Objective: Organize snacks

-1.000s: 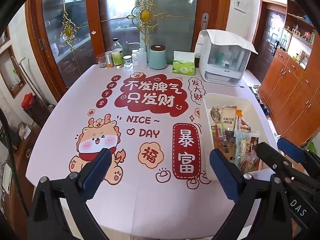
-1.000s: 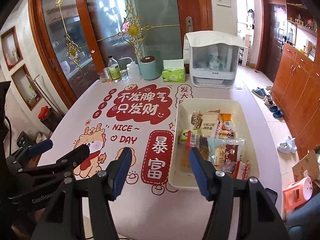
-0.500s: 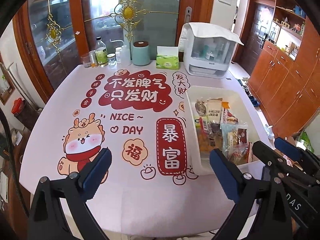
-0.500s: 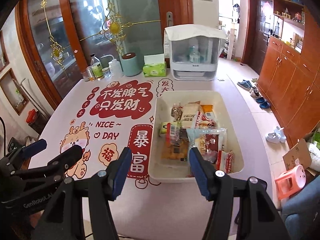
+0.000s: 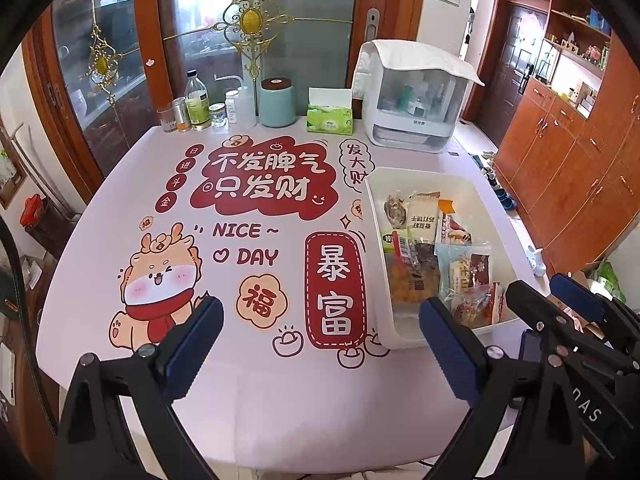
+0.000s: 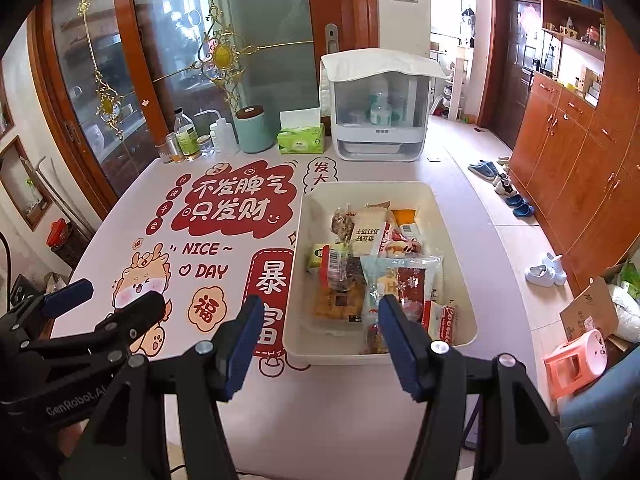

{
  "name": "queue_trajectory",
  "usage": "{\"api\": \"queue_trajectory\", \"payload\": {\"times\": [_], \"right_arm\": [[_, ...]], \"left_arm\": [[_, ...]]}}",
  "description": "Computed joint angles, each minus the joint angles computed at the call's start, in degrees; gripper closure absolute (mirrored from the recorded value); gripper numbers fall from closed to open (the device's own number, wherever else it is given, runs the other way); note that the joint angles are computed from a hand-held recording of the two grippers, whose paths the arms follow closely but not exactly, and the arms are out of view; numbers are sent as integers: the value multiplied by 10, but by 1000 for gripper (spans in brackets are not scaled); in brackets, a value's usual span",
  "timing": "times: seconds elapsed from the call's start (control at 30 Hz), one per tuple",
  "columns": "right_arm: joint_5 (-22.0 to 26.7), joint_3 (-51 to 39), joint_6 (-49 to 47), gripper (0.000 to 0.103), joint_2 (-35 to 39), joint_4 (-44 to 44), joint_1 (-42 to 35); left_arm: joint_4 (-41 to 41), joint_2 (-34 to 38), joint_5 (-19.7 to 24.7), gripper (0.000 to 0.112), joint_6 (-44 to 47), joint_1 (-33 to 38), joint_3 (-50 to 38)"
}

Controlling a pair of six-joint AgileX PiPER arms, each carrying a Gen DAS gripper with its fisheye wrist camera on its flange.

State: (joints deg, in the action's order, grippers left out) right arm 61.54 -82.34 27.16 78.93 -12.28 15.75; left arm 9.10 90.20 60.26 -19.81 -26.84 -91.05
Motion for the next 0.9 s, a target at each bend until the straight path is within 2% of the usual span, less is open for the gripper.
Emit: {"api": "queue_trajectory", "payload": {"times": [0.53, 0.9], "right_arm": [[-6, 12, 1, 43, -8, -14, -11], [-22, 21, -24, 43, -7, 1, -28]], "left_arm": [[5, 5, -6, 14, 4, -10, 3], [13, 20, 10, 14, -2, -13, -16]]}}
